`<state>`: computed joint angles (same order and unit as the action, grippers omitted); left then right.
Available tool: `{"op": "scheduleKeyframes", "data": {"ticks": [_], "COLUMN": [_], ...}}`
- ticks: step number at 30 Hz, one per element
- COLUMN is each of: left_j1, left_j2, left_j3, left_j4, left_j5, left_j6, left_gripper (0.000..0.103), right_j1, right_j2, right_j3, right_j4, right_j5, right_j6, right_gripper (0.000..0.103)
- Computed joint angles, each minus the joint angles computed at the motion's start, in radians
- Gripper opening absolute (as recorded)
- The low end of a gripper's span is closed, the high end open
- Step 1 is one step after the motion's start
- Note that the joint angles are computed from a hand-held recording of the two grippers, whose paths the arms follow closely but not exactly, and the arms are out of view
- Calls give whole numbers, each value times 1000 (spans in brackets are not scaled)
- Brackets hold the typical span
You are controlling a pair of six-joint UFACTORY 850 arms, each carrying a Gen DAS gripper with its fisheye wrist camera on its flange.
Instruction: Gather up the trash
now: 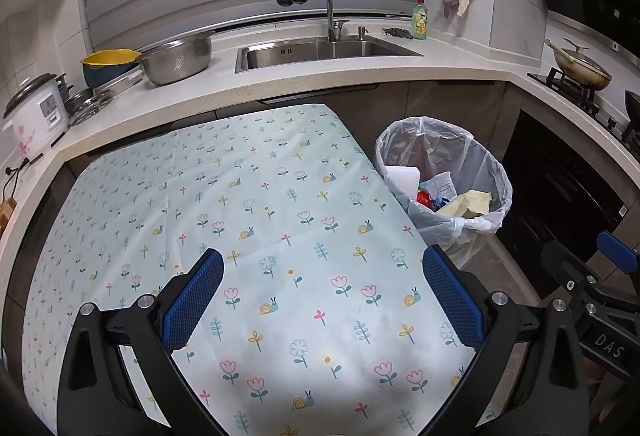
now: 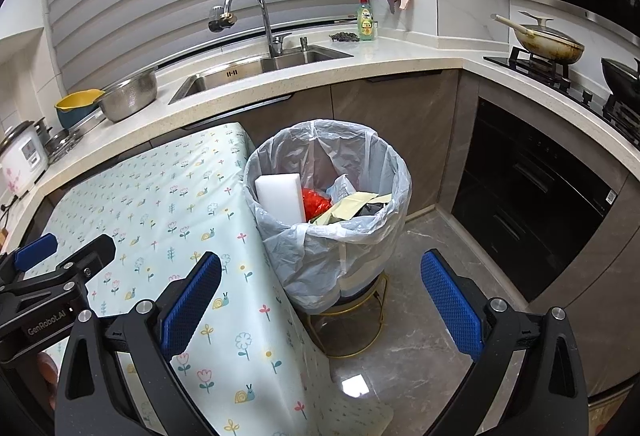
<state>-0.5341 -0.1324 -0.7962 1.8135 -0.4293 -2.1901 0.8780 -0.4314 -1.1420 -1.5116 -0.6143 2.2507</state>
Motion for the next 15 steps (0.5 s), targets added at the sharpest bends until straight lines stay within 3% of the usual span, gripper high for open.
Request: {"op": "scheduleKeyframes", "data": {"ticks": [15], "left_j1": [-2], "left_j2": [-30], "left_j3": [-20], "left_j4": [-36], "left_j5": [-12], "left_j6": [32], "left_gripper": [95], "right_j1": [-15], "right_j2": [-13], "right_j3": [-4], "right_j4": [-9], "right_j5": [18], "right_j6": [-2], "right_gripper": [97]}}
